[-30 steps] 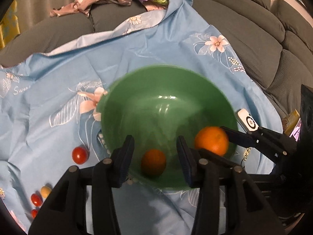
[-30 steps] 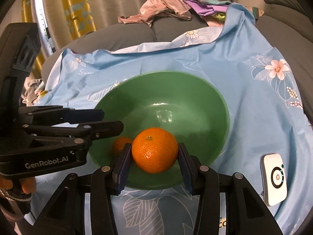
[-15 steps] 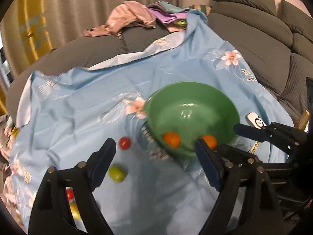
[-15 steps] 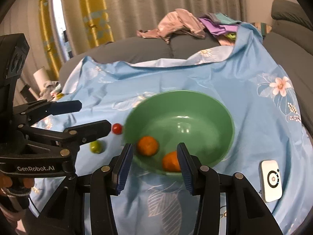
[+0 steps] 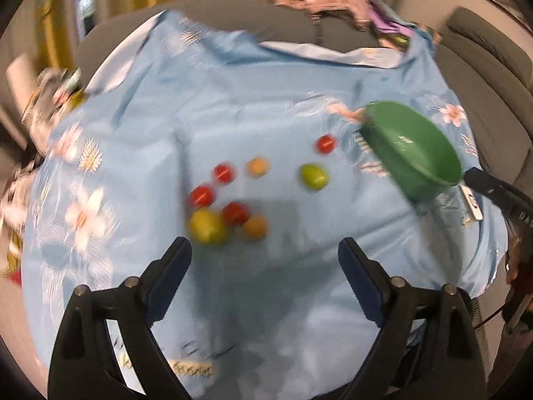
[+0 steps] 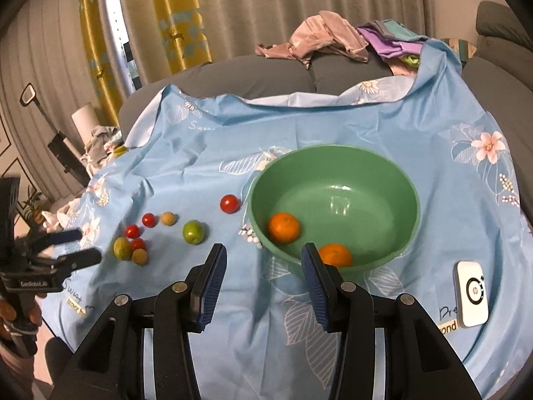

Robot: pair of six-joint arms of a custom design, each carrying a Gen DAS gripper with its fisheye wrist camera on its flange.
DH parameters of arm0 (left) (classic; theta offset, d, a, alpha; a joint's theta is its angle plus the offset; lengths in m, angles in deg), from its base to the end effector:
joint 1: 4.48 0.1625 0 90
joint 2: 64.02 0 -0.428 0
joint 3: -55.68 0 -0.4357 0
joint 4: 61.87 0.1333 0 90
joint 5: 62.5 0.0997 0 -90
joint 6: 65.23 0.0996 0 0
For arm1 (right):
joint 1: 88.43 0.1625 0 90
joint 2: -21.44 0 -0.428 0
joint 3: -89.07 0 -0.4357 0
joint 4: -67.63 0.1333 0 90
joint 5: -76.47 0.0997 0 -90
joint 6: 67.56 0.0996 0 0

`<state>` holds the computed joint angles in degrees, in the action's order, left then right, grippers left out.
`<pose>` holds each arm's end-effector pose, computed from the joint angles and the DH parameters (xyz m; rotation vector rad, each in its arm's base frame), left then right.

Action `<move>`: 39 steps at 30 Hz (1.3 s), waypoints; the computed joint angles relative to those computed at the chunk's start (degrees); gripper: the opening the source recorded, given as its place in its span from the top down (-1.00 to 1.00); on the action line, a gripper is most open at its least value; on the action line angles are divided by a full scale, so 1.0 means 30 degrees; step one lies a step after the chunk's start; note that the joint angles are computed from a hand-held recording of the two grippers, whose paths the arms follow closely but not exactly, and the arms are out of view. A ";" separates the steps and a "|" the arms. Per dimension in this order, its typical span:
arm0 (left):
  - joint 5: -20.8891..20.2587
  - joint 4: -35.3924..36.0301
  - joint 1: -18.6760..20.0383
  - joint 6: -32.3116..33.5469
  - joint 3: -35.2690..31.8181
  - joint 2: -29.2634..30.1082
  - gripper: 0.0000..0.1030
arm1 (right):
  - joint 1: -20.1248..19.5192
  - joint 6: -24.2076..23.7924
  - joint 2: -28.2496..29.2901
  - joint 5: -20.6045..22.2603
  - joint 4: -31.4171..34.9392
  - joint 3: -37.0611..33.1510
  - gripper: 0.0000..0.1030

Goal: Organize fruits
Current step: 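Grasp the yellow-green fruit with the left tool while the right tool grasps the green lime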

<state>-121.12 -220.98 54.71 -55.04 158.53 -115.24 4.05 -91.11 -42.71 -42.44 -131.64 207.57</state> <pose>-0.1786 -0.6610 0.1034 0.8080 2.4829 -0.5257 0.1097 -0.5650 0.2251 0.2160 -2.2917 1.0581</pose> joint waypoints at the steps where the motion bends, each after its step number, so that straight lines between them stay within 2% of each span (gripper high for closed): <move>1: 0.0151 -0.0114 0.0262 -0.0342 0.0301 -0.0338 -0.75 | 0.0047 0.0010 0.0092 0.0022 0.0146 -0.0052 0.09; 7: -0.0454 -0.0557 0.1069 -0.1389 0.1073 -0.1345 -0.74 | 0.0333 0.0128 0.1289 0.0353 0.2019 -0.1027 0.09; 13: -0.1082 -0.0683 0.1336 -0.0883 0.0880 -0.1101 -0.72 | 0.0736 -0.0242 0.2695 0.0626 0.3683 -0.2158 0.08; 17: -0.1262 -0.0445 0.1552 -0.0389 0.0277 -0.0611 -0.47 | 0.0795 -0.0435 0.3290 0.0545 0.4342 -0.2681 0.08; 23: -0.1590 -0.0368 0.1727 0.1229 -0.1020 0.0565 -0.35 | 0.0469 -0.0007 0.3676 0.0696 0.5064 -0.3311 0.08; 29: -0.1898 0.1010 0.2072 0.2141 -0.2589 0.1607 0.02 | 0.0116 0.0343 0.3936 0.1074 0.5657 -0.3947 0.08; 34: -0.1587 0.2250 0.2248 0.2261 -0.3448 0.2119 0.10 | -0.0088 0.0430 0.4130 0.1399 0.6032 -0.4272 0.08; 39: -0.0516 0.3288 0.2089 0.2491 -0.4234 0.2800 0.09 | -0.0204 0.0464 0.4414 0.1519 0.6237 -0.4734 0.08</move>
